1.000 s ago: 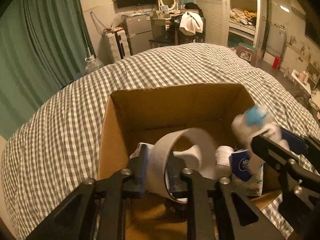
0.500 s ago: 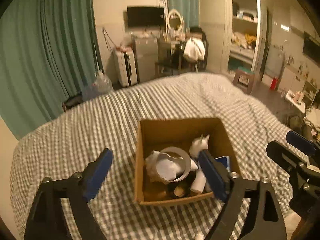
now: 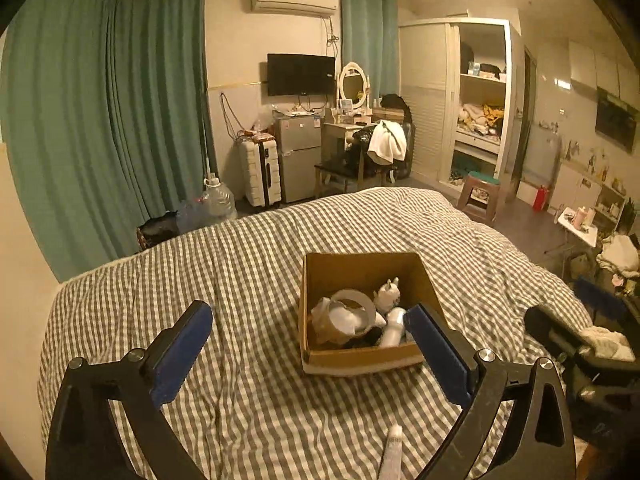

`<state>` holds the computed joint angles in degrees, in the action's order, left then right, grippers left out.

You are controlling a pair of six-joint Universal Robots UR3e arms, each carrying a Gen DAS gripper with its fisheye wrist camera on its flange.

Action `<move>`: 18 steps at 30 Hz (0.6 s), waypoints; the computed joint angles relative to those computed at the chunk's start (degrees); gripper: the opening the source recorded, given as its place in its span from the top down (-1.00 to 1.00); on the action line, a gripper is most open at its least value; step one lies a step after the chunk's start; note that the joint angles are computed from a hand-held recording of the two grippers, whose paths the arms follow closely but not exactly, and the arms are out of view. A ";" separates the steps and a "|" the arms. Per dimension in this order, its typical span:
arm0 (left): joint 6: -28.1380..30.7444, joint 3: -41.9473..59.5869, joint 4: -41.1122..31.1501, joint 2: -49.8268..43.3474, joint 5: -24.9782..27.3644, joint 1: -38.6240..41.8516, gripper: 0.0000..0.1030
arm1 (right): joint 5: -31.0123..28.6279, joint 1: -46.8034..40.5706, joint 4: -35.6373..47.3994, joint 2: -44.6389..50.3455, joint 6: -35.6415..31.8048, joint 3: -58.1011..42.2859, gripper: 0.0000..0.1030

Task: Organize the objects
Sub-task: 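Move the right gripper back to the white toothpaste tube on the bed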

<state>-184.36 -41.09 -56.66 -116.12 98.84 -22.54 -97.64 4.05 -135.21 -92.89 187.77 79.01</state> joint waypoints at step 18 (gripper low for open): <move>-2.90 -42.78 20.30 12.47 1.12 -0.56 -0.99 | -4.76 6.10 -17.86 -3.48 6.73 28.93 -0.70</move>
